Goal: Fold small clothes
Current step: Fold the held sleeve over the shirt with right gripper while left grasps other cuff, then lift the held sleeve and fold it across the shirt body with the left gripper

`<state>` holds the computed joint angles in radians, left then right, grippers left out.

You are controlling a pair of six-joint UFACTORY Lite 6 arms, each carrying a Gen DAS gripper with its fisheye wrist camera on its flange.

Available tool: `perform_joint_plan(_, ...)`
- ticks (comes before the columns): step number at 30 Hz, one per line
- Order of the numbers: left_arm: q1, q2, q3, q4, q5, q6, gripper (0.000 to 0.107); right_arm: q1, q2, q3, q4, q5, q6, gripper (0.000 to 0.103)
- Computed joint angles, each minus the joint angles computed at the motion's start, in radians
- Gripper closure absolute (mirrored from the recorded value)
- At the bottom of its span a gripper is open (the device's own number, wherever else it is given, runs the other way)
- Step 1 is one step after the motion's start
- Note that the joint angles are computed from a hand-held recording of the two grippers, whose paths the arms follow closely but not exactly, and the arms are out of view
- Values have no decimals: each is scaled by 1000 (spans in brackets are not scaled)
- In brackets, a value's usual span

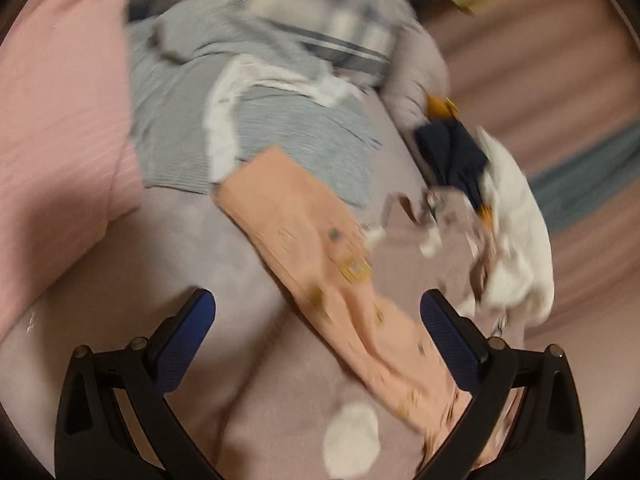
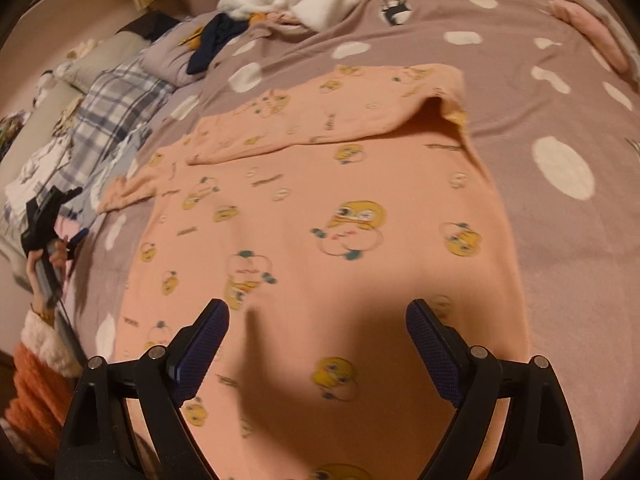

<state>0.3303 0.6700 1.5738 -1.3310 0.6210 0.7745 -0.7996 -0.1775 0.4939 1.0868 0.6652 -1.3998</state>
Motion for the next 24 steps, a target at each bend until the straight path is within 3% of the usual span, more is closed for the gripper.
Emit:
perform_joint_plan(4,6,41,8,-149,-18,173,6,-28,71,7,-10,-9,-3,13)
perform_joint_plan(8,5,128,150,-65,10,84,11,2,32,-31,17,-53,-25,13)
perform_joint_plan(11,11,248,317,4,54,-20,33,45,15,-40,5,-103,7,12)
perform_joint_plan(13,20,319,421,65,66,-125,60,72,9,-43,-5,-139,31,12)
perform_joint_plan(17,60,353,452,54,108,-199,89,105,-9,-52,-45,-181,70,12)
perform_joint_plan(18,63,325,411,34,80,-168,98,112,-18,-60,-52,-193,72,12)
perform_joint_plan(24,-9,160,255,119,-114,-118,101,154,-50,-88,-61,-251,65,12)
